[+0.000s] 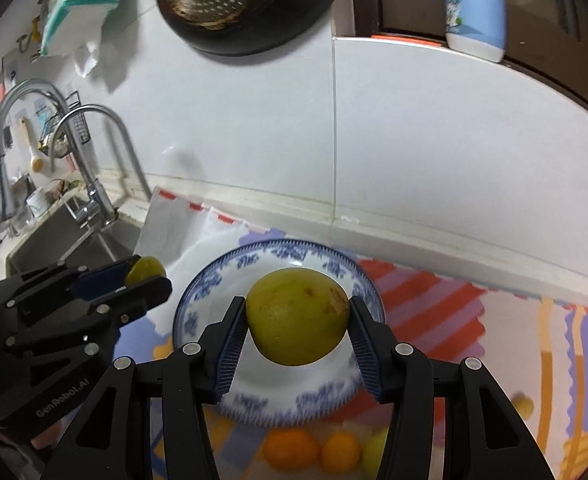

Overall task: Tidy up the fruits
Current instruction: 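Lower both held fruits onto the white plate and open both tools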

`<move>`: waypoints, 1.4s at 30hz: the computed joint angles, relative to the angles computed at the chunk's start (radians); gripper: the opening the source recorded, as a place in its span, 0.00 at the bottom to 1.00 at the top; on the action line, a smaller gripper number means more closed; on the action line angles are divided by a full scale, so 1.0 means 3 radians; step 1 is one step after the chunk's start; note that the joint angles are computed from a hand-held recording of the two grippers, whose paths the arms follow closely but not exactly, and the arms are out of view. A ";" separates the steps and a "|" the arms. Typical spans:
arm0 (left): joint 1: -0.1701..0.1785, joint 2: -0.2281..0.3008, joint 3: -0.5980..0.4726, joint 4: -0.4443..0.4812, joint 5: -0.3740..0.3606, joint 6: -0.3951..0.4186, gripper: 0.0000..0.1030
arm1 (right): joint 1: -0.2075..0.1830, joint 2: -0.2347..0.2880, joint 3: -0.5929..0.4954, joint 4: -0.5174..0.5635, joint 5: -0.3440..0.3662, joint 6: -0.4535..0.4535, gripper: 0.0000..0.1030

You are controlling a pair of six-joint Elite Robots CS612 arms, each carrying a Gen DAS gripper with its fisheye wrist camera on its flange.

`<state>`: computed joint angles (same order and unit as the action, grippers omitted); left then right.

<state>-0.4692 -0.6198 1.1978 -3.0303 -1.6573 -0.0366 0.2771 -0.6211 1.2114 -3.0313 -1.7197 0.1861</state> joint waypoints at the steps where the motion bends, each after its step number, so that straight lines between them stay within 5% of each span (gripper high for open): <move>1: 0.0007 0.0038 -0.0067 0.0044 -0.0022 -0.0006 0.27 | -0.0014 0.0030 -0.0064 0.0057 0.0019 0.0001 0.50; 13: 0.0033 0.0479 -0.0878 0.0914 -0.0143 0.0088 0.27 | -0.0152 0.0386 -0.0684 0.0797 0.0373 -0.0031 0.50; 23: 0.0029 0.0634 -0.1162 0.1275 -0.0119 0.0173 0.27 | -0.0177 0.0517 -0.0913 0.1145 0.0364 0.0001 0.50; 34: 0.0030 0.0568 -0.1063 0.1167 -0.0059 0.0107 0.42 | -0.0159 0.0486 -0.0857 0.1028 0.0268 -0.0041 0.51; 42: 0.0002 0.0201 -0.0423 0.0516 0.0122 0.0116 0.55 | -0.0099 0.0242 -0.0420 0.0539 0.0064 -0.0016 0.51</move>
